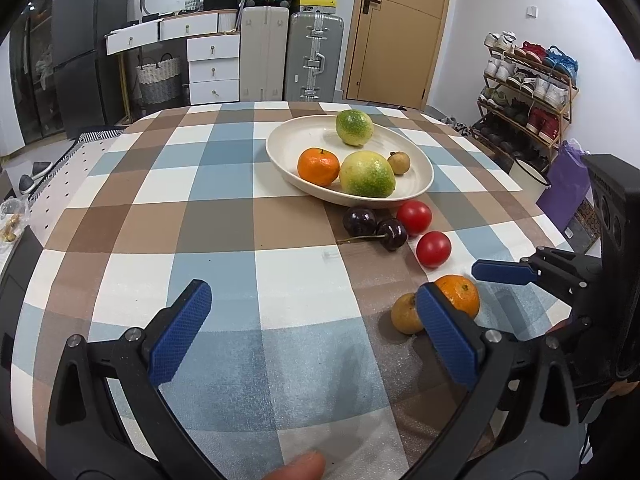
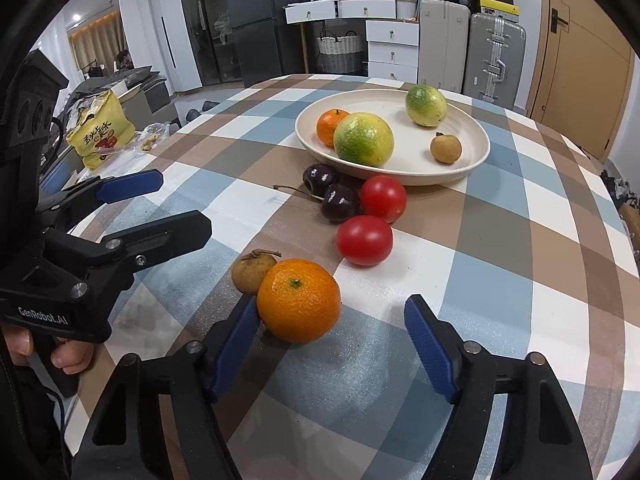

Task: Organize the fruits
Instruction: 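Move the right gripper to the remaining tangerine and close on it, then lift the tangerine with the right gripper while the left gripper grasps the small brown pear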

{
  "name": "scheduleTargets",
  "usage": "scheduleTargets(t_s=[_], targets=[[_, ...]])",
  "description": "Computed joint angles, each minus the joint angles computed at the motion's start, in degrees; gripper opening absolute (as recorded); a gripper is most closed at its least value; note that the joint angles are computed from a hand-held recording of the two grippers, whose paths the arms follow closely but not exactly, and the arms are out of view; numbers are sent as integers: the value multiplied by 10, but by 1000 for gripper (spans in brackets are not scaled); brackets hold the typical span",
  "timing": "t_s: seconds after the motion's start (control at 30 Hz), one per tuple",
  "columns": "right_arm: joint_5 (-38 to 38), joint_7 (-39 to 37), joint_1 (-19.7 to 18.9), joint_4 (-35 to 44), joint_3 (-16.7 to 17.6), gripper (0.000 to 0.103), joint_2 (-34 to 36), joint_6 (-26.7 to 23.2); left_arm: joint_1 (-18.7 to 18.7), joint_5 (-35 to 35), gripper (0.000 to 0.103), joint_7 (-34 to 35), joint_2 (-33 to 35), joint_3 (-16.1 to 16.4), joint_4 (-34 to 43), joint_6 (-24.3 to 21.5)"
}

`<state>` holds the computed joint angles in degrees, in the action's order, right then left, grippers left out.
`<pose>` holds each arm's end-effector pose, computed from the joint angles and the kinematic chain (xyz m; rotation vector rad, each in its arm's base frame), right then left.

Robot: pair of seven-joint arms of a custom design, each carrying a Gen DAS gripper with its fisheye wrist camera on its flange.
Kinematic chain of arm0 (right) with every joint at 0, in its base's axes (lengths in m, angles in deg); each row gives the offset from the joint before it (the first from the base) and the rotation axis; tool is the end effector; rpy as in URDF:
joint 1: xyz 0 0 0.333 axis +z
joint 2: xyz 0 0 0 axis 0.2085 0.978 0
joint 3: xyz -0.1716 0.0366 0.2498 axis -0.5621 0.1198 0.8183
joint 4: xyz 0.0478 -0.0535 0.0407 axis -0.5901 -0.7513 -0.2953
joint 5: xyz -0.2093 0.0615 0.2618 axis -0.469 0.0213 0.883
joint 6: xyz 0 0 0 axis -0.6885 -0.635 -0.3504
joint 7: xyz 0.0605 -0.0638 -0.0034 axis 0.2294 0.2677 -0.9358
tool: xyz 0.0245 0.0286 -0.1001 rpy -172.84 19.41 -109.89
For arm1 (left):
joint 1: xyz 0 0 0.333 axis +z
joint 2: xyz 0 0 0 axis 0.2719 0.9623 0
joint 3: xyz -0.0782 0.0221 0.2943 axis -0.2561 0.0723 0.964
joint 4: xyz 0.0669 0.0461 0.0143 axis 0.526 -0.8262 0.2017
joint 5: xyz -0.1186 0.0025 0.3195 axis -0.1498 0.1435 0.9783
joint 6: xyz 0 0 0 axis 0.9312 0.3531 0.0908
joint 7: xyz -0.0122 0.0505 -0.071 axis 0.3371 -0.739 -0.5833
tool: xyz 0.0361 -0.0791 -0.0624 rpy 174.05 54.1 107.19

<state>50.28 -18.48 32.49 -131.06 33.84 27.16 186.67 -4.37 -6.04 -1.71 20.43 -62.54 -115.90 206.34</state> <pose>0.4405 0.1503 0.4363 -2.1862 1.2361 -0.3126 0.4164 -0.3316 0.4259 -1.7367 1.8229 -0.9305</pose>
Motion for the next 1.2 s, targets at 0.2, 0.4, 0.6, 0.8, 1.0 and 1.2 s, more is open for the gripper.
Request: scheduleTargets(t_s=[0.2, 0.4, 0.6, 0.8, 1.0, 1.2], targets=[[20, -24, 4, 7, -5, 62, 2, -18, 0, -6, 102, 9, 4, 2, 1, 8], [74, -80, 6, 12, -9, 42, -4, -44, -1, -10, 102, 18, 7, 4, 3, 17], [83, -90, 3, 5, -5, 41, -12, -40, 1, -22, 102, 36, 10, 4, 3, 30], [83, -83, -3, -4, -11, 41, -24, -34, -1, -86, 101, 113, 21, 1, 4, 42], [77, -76, -12, -9, -19, 41, -31, -33, -21, -166, 90, 224, 42, -4, 22, 13], [73, -73, -15, -9, -21, 41, -33, -31, -32, -210, 83, 270, 61, 3, 34, 32]])
